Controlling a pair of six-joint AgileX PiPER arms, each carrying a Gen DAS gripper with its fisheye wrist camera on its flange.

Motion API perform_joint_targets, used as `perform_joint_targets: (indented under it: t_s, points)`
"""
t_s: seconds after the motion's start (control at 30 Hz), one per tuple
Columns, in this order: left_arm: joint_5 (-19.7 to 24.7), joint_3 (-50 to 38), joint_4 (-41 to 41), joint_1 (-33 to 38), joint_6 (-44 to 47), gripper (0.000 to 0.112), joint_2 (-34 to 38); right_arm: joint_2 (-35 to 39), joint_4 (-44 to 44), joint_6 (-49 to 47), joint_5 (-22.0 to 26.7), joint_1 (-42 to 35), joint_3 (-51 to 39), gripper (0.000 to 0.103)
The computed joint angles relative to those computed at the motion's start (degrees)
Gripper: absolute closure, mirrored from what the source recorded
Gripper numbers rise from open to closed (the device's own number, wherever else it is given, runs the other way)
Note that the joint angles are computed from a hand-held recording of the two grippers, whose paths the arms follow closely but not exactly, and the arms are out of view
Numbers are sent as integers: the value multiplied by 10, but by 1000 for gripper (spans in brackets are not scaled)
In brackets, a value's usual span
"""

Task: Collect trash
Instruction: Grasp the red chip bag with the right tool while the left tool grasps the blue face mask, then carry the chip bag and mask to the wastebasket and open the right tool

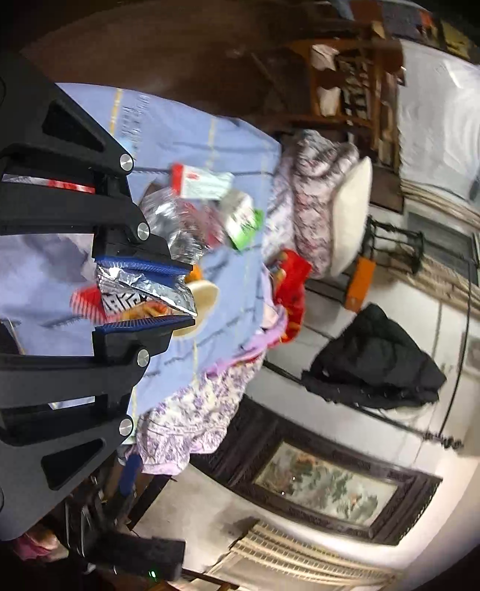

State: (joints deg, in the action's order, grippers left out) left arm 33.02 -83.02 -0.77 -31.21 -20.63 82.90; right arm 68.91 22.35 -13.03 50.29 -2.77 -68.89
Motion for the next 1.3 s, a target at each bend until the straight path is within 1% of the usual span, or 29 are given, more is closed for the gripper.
perform_joint_targets:
  t_s: [0.13, 0.23, 0.27, 0.33, 0.4, 0.43, 0.47, 0.5, 0.6, 0.63, 0.7, 0.73, 0.87, 0.9, 0.93, 0.97, 1.0, 1.03, 1.1, 1.13, 1.17, 1.2, 1.23, 1.27, 1.3]
  points:
    - [-4, 16, -1, -4, -5, 89, 6, 9, 17, -17, 2, -13, 4, 15]
    - [-2, 35, -80, 14, 44, 90, 30, 14, 16, -18, 0, -13, 8, 15]
    - [-3, 41, -83, 13, 46, 90, 33, 16, 15, -17, -1, -12, 8, 15]
    - [-11, 56, -55, 4, 23, 90, 29, 21, 24, -23, 0, -13, 7, 15]
    - [-19, 70, -53, 7, 23, 90, 11, 28, 46, -39, 4, -13, 10, 15]
    - [-24, 81, -43, 11, 12, 90, -3, 34, 59, -46, 6, -7, 14, 15]
    - [-27, 91, -35, 16, 3, 87, -16, 42, 61, -46, 6, 4, 14, 15]
    - [-28, 99, -33, 25, 3, 87, -29, 48, 55, -43, 1, 21, 15, 15]
    - [-1, 121, -20, 62, 0, 87, -67, 63, 39, -35, -23, 69, 15, 15]
    - [12, 135, -27, 82, 11, 87, -82, 71, 39, -34, -30, 82, 13, 15]
    - [26, 161, -44, 107, 30, 81, -99, 91, 42, -28, -37, 100, 2, 15]
    - [30, 176, -53, 116, 38, 80, -105, 99, 46, -28, -38, 104, -2, 15]
    - [26, 216, -59, 131, 54, 75, -106, 135, 22, 1, -48, 138, -32, 15]
    - [22, 221, -69, 138, 64, 74, -102, 142, 11, 9, -54, 148, -40, 15]
    - [17, 222, -95, 149, 86, 73, -95, 151, -4, 21, -60, 158, -50, 15]
    - [12, 220, -123, 161, 113, 70, -85, 163, -20, 35, -66, 168, -63, 17]
    - [10, 217, -135, 167, 125, 64, -77, 171, -29, 42, -70, 173, -70, 19]
    - [9, 206, -146, 175, 136, 62, -62, 182, -40, 46, -76, 177, -78, 26]
    - [10, 194, -170, 184, 165, 51, -42, 202, -72, 69, -83, 189, -92, 61]
    - [12, 180, -161, 185, 159, 50, -22, 208, -65, 64, -83, 186, -93, 91]
    - [13, 173, -148, 179, 145, 50, -12, 211, -41, 47, -79, 177, -93, 91]
    - [16, 165, -154, 184, 154, 50, 6, 207, -20, 34, -84, 168, -86, 91]
    - [15, 164, -162, 187, 162, 50, 15, 197, -19, 34, -94, 164, -77, 91]
    - [14, 163, -179, 192, 176, 56, 25, 189, -20, 35, -102, 162, -70, 91]
    - [11, 165, -190, 196, 185, 68, 31, 179, -5, 21, -104, 153, -64, 91]
